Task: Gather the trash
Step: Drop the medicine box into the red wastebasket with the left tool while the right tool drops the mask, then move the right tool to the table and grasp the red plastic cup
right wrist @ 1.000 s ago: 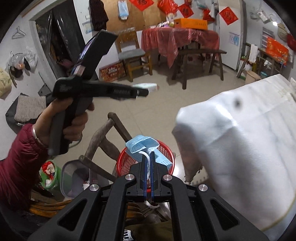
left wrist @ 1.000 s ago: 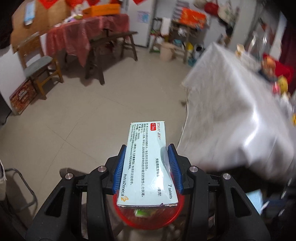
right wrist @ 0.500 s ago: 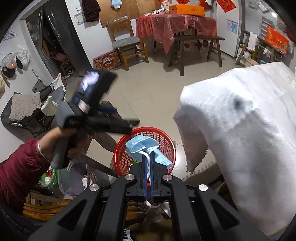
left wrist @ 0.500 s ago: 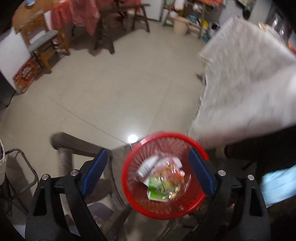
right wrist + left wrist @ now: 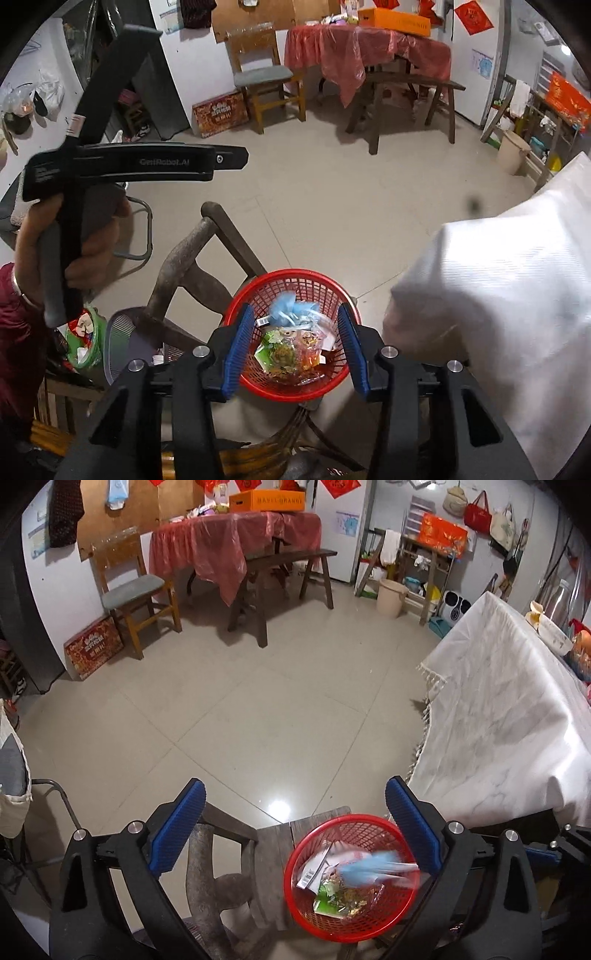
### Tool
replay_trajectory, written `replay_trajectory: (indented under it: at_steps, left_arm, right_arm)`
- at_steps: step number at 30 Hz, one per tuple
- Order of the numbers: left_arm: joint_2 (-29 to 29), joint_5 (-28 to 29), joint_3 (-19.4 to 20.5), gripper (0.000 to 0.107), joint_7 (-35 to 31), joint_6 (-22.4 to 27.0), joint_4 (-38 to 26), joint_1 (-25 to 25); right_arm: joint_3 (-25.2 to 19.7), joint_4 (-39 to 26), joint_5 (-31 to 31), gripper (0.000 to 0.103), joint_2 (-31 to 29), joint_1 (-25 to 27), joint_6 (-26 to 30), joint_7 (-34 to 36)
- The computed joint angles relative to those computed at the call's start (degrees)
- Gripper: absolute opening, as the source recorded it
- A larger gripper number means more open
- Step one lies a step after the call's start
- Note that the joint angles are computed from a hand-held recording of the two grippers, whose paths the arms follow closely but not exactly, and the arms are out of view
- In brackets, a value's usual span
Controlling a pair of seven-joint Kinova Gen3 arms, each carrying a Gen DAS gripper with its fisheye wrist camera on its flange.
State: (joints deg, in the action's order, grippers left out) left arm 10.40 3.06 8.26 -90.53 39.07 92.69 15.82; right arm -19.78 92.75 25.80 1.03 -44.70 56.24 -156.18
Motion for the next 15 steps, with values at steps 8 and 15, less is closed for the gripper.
replay_trajectory:
  at_steps: [8, 15]
  left_arm:
    - [-1.6, -2.3, 0.7, 0.094, 0.8, -0.1, 0.1, 2.2]
    - [-4.1, -2.3, 1.9, 0.095, 0.5, -0.6, 0.5, 3.9]
  right_arm:
    - [-3.3, 2.6, 4.6, 0.052, -4.7, 0.5, 3.6, -7.0]
    - [-8.5, 5.9, 8.2, 0.062, -10.5, 3.0, 8.2, -15.4]
